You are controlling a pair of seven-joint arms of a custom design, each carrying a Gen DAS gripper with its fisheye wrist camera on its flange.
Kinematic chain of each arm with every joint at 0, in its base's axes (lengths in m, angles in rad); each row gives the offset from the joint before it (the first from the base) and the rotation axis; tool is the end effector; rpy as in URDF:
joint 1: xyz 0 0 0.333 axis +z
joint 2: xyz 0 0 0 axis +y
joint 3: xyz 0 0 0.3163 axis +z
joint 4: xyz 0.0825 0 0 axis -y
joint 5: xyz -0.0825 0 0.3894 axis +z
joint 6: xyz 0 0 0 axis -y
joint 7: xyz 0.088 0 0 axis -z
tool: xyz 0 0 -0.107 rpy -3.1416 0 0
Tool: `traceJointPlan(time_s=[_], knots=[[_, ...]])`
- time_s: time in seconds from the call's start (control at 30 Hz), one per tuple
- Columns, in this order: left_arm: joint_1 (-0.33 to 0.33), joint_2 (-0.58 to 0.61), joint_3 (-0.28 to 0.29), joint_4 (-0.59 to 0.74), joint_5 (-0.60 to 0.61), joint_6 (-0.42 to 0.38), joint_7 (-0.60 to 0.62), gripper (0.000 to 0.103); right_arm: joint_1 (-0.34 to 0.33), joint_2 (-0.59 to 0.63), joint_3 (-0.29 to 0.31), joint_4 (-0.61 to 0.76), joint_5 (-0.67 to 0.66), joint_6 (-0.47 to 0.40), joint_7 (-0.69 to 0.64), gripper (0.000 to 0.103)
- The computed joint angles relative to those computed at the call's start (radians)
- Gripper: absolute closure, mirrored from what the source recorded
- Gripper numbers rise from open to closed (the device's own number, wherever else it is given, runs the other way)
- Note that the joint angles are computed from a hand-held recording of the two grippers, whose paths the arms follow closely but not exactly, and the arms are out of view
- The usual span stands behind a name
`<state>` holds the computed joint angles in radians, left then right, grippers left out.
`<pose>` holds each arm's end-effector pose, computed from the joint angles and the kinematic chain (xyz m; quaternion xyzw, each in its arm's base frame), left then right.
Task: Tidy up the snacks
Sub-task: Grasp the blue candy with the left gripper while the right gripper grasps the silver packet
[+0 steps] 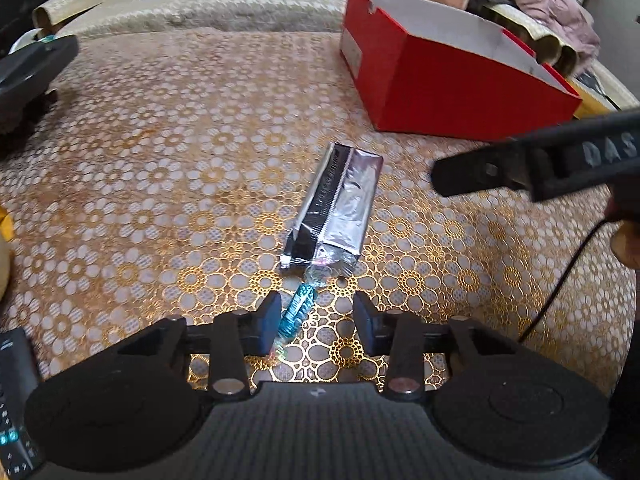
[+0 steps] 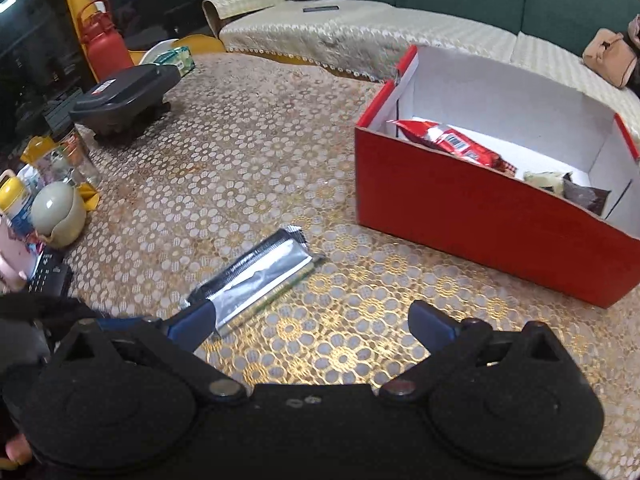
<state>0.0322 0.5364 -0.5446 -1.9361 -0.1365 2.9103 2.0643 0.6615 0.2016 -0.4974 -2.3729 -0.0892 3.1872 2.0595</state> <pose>0.6005 -0.2915 0.2916 -0.3836 0.8777 -0.2807 0.0615 0.5472 0.1024 0.3177 -0.6028 0.7329 -0.1878 0.2535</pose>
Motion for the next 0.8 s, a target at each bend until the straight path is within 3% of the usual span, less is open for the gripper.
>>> traceJointPlan(time_s=[0.1, 0.17, 0.27, 0.33, 0.43, 0.67, 0.73, 0.8], knots=[[-0.021, 0.011, 0.023, 0.014, 0.013, -0.005, -0.019, 0.075, 0.031, 0.034, -0.028, 0.044, -0.022, -0.044, 0.033, 0.003], [-0.016, 0.013, 0.018, 0.009, 0.011, 0.008, -0.024, 0.085, 0.003, 0.054, 0.001, 0.072, -0.028, -0.069, 0.054, 0.004], [-0.014, 0.009, 0.019, -0.013, 0.014, 0.046, -0.051, 0.088, -0.032, 0.09, 0.04, 0.131, -0.03, -0.131, 0.101, 0.006], [-0.007, 0.002, 0.014, -0.033, 0.019, 0.075, -0.074, 0.089, -0.072, 0.115, 0.085, 0.178, -0.02, -0.171, 0.119, 0.007], [0.003, -0.007, 0.009, -0.055, 0.025, 0.105, -0.133, 0.091, -0.068, 0.157, 0.088, 0.245, -0.056, -0.231, 0.198, 0.007], [0.069, -0.008, -0.047, -0.09, 0.068, 0.142, -0.199, 0.091, -0.118, 0.25, 0.151, 0.403, -0.121, -0.404, 0.309, 0.011], [0.084, -0.005, -0.058, -0.093, 0.079, 0.145, -0.214, 0.091, -0.144, 0.266, 0.179, 0.429, -0.13, -0.418, 0.335, 0.011], [0.093, -0.003, -0.067, -0.096, 0.091, 0.149, -0.228, 0.091, -0.181, 0.277, 0.22, 0.454, -0.132, -0.444, 0.336, 0.02]])
